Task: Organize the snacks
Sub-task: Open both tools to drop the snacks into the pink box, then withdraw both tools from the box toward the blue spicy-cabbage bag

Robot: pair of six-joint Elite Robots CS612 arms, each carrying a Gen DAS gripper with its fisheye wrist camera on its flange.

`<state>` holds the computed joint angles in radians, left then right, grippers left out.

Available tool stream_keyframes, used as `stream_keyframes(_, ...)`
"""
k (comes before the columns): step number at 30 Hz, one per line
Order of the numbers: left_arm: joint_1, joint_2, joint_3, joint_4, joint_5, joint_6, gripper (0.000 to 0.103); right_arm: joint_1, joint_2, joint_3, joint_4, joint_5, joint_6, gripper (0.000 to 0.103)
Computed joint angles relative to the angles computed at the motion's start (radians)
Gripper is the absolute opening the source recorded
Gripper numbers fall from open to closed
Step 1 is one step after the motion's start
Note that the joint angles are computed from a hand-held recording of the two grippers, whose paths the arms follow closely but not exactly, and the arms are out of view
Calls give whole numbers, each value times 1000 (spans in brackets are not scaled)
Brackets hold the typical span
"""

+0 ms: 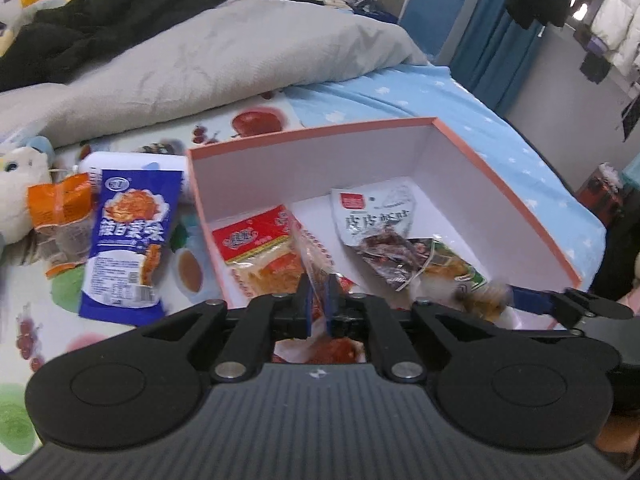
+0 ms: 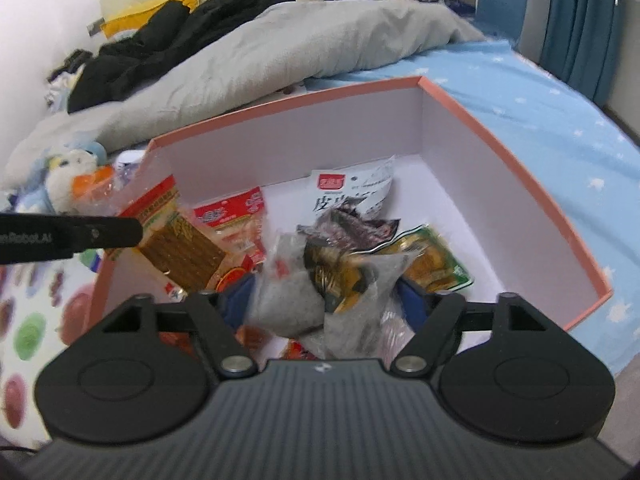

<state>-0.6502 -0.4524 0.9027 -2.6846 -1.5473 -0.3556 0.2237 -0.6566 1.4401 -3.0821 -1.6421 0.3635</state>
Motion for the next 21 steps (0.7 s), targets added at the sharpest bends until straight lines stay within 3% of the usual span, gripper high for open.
stream_keyframes(1,0,-3,3,0,4,-2,31,2,0,0,-4,-16,-1,95)
stream_keyframes(2,1,-7,10,-10,11,-9,49,5,-1,0,-6,-31,-1,95)
stream_keyframes(3,1,-14,22,-32,16,-12,56,5,-3,0,-10,-36,1,95)
stream_keyframes(21,6,-167,249,-304,70,29,65,40,-70,71,-212,-100,34,95)
